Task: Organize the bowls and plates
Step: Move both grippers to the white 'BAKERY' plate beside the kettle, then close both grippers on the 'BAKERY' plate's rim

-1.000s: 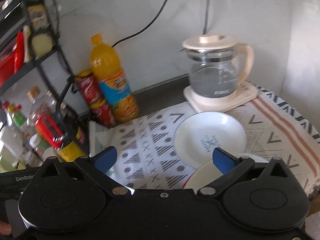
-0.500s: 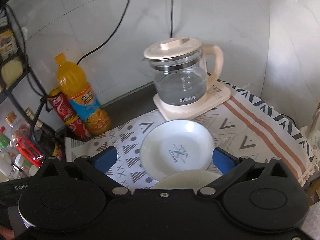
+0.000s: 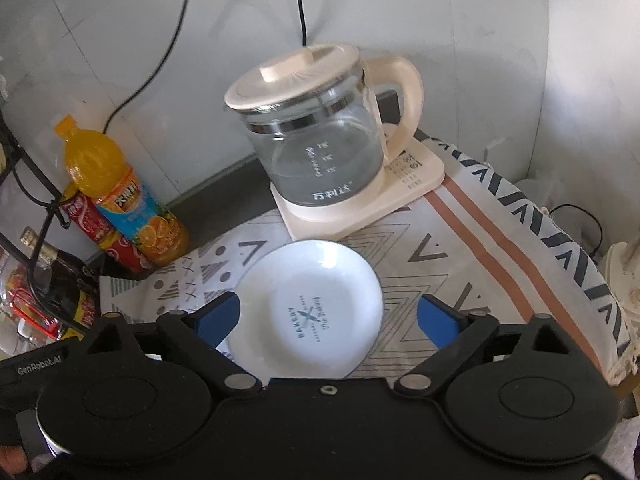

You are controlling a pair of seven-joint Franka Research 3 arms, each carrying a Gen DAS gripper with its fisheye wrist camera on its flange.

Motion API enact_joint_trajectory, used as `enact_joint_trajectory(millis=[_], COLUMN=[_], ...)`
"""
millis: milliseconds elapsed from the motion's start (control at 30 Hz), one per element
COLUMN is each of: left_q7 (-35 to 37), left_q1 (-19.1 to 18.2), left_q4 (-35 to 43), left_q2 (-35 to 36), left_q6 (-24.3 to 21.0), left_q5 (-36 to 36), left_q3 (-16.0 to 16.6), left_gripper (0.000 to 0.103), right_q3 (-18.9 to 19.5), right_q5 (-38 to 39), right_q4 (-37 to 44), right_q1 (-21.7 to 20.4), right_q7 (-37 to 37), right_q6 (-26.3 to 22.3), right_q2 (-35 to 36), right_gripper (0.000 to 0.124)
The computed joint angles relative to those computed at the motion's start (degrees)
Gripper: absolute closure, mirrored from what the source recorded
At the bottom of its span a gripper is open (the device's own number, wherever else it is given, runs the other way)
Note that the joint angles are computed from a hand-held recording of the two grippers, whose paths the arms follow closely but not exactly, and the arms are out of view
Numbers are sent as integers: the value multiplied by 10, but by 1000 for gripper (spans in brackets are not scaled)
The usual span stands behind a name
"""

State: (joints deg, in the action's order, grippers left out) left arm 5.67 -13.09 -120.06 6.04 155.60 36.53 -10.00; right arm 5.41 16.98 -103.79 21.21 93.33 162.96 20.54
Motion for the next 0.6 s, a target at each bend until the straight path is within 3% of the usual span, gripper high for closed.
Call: enact_joint_trajectory(millis=[167,333,433,500,600], left_q7=[-3,-9,-14,-1,26], left_q1=[-6,-15,-18,-14,-7], left_q4=[29,55,64,71,78], left_q2=[36,73,93,107,126], left_q6=[6,11,26,32,42], left_q5=[-8,-19,-27,-51,-93], left_q3=[3,12,19,16,11], left_gripper=[3,13,23,37,48], right_q3=[24,28,35,35,30], right_q5=[48,80,99,106,104], right_q4=[55,105,133,153,188], right_q1=[-40,-62,-75,-78,-76], right_q7=[-58,-97,-126,-136,-143], right_q6=[-63,-120,-147,-165,-192], right_q2=[43,88,115,132,160], right_gripper=[50,59,61,63,68])
